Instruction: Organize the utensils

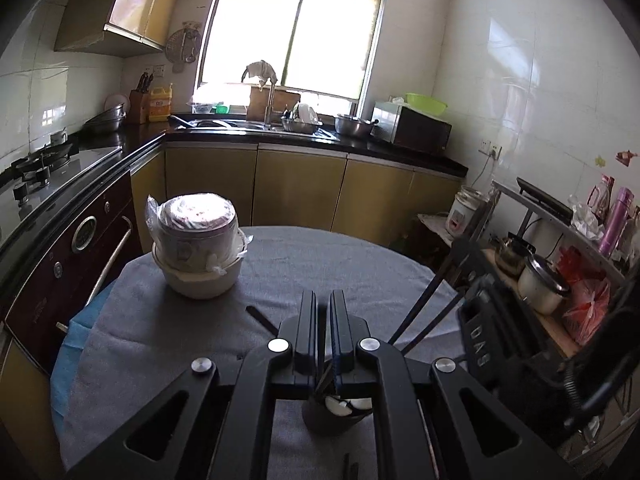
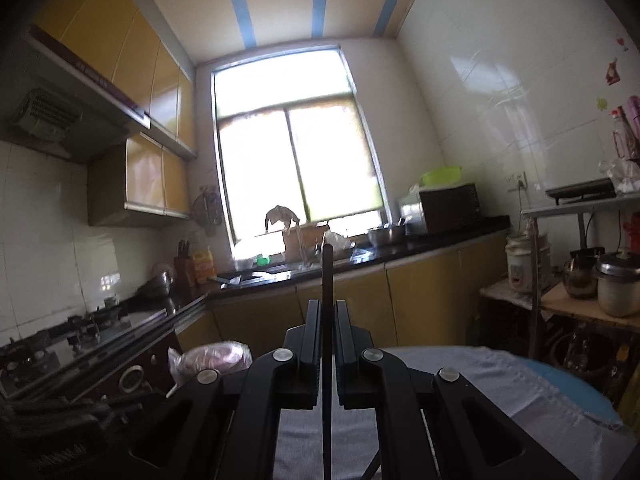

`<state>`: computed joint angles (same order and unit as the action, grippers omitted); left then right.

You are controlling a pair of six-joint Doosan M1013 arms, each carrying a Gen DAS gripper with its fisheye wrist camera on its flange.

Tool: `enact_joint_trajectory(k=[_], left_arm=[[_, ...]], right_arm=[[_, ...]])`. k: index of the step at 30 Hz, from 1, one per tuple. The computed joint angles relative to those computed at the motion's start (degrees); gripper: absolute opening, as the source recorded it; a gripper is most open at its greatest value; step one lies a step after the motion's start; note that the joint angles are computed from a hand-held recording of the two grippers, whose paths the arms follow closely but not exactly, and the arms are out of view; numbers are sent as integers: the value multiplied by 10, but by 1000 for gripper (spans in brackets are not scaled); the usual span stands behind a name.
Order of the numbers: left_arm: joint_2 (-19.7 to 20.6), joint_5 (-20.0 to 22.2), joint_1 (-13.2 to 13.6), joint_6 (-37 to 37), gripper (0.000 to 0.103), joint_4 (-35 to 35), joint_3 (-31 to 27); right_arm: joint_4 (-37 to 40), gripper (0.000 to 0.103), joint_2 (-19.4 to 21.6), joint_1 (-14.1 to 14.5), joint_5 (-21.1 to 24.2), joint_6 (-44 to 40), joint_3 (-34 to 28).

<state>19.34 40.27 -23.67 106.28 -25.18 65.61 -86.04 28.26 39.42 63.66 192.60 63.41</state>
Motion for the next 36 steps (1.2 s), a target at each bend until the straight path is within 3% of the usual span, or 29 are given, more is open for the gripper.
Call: enact_joint_trajectory(k=[2, 4, 6, 7, 8, 10, 13, 18, 20, 27, 36], left_arm=[[-7, 1, 4, 13, 18, -10, 7], [-19, -17, 5, 18, 42, -6, 22], [-40, -50, 5, 20, 53, 2, 48], [-51, -66, 5, 17, 59, 10, 61], [-59, -78, 4, 13, 61, 20, 70], [-80, -103, -4, -31, 69, 88, 95], [-107, -108, -18, -139, 76, 219, 122], [-139, -93, -47, -318, 79, 444, 159], [-153, -92, -55, -357, 80, 499, 178], [-183, -106, -72, -423, 88, 576, 227], [-193, -70, -77, -423, 88, 571, 252]], right_arm=[[33, 7, -13, -2, -29, 12, 19], [60, 14, -33, -4, -58, 37, 43], [73, 43, -52, -2, -64, 52, 65], [71, 67, -63, 1, -66, 66, 78], [51, 69, -76, 7, -62, 93, 96], [32, 69, -93, 19, -41, 107, 113], [32, 69, -115, 38, -29, 93, 127], [92, 70, -132, 69, -11, 12, 130], [121, 73, -135, 81, -7, -15, 132], [169, 75, -140, 116, 31, -66, 145], [223, 77, -147, 125, 34, -92, 158]])
